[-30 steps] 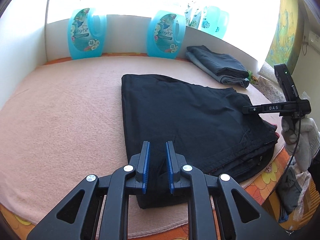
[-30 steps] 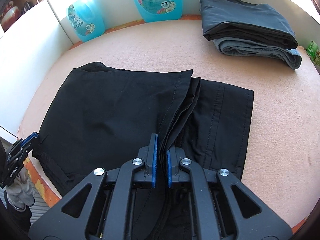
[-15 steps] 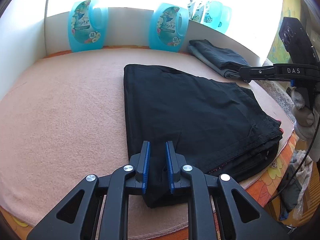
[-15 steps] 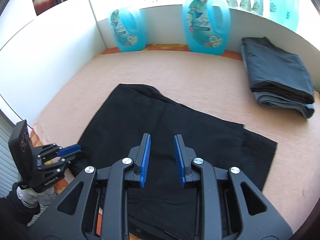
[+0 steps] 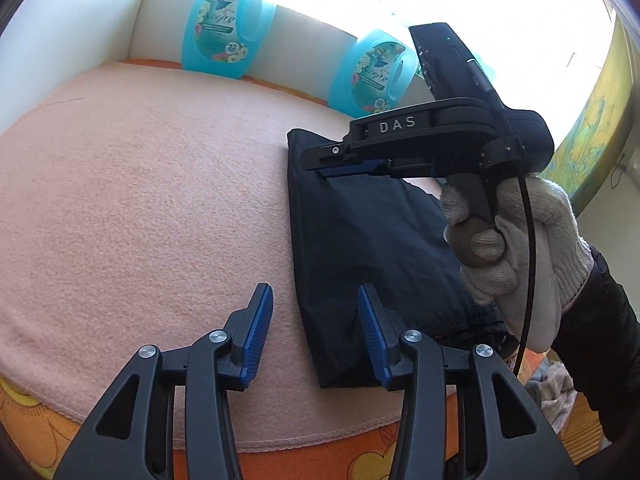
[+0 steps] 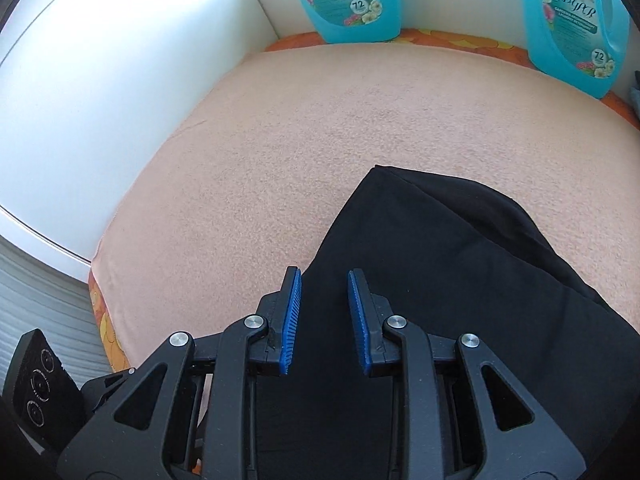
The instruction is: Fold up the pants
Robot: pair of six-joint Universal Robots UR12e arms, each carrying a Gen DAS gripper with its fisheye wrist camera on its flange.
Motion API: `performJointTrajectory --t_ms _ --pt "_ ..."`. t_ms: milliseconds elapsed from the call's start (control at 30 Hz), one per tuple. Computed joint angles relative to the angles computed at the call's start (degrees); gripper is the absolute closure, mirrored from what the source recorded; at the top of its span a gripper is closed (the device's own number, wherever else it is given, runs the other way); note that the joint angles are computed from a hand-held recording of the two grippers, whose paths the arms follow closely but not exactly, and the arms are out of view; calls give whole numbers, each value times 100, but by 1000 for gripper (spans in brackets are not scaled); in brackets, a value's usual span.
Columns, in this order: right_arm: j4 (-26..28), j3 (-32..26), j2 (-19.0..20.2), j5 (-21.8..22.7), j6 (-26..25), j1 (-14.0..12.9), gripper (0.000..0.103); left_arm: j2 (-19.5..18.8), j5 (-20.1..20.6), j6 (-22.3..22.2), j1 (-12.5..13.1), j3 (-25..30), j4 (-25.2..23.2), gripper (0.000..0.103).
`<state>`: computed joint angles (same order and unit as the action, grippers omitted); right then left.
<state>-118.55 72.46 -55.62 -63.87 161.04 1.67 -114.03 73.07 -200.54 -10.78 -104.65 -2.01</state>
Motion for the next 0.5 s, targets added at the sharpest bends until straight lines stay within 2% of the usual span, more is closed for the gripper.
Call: performJointTrajectory --t_ms 133,233,267,333,400,500 --pt "388 -282 162 -197 4 81 77 -47 -187 -93 9 6 119 60" --pt "571 -438 208 -442 11 160 72 -87 -320 -164 16 19 167 60" --pt "609 -469 208 -578 -28 199 66 -95 -343 -182 16 17 201 60" --pt "677 -550 222 -972 -75 300 62 -104 -405 -184 15 29 212 60" --pt "759 -651 256 -1264 -82 385 62 -104 -400 -188 4 23 259 60" --pt "1190 -937 394 -1526 -50 488 62 -127 -414 -189 -8 48 314 60"
